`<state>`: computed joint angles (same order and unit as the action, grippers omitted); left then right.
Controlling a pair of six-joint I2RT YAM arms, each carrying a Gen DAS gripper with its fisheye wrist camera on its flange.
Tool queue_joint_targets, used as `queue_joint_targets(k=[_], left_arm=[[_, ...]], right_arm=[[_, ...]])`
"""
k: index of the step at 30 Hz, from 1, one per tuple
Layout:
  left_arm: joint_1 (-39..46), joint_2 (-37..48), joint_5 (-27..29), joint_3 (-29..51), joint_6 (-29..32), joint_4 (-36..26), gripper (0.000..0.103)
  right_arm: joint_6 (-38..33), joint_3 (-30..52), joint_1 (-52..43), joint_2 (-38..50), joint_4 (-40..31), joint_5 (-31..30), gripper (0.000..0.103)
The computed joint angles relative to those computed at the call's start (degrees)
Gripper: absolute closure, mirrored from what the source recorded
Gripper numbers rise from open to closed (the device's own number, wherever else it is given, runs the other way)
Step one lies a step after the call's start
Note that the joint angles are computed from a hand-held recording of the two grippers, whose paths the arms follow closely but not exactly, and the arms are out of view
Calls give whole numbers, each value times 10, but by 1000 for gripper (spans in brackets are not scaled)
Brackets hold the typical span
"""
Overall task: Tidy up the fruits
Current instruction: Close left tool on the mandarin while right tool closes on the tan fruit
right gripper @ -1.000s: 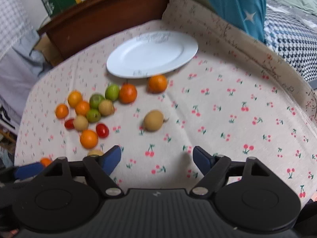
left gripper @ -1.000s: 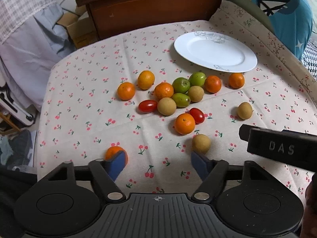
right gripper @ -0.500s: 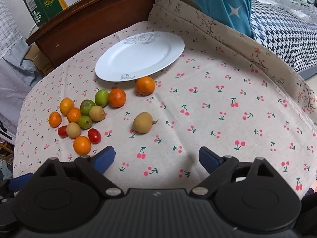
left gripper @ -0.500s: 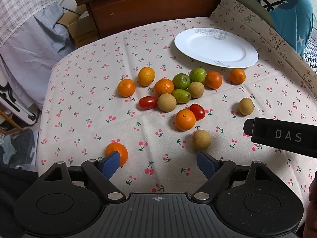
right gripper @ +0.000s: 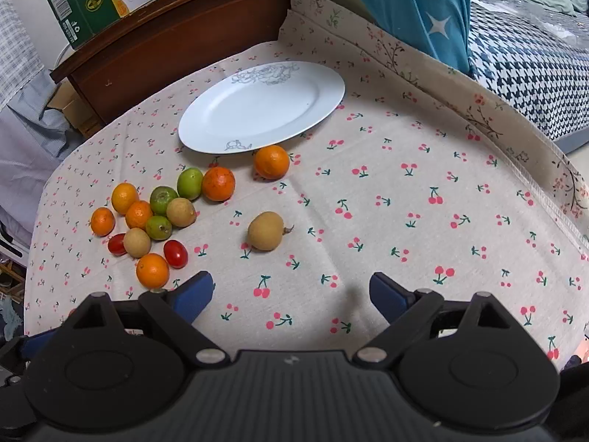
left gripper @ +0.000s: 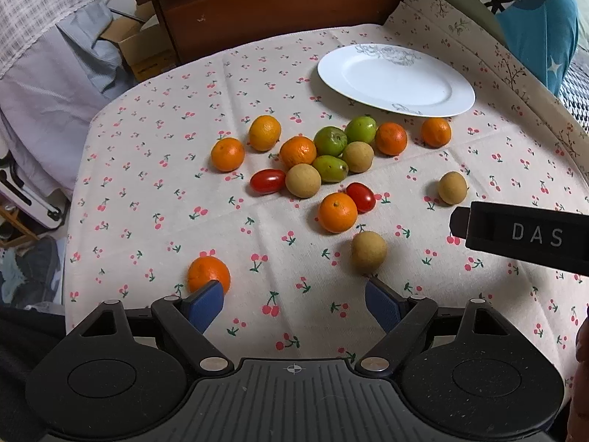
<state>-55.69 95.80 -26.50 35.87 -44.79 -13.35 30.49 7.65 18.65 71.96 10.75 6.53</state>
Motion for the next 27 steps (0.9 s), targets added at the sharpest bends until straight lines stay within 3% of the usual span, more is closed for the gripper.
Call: queue_joint_targets(k=[7,18,24,27], left_arm=[[5,-6,4,-7,2,-4,17],[22,-93,33,-112,35,103,18],[90,-127,40,-143,101,151,19],[128,-129,34,-134,137,160,20]], right_arm=[[-34,-8,-62,-44,-16,-54,11],[-141,-14,-317,-179,-139,-225,15],[-161,-45,-290,-254,-169,-231,27],[-149,-62,-244,-230,-110,-202,36]])
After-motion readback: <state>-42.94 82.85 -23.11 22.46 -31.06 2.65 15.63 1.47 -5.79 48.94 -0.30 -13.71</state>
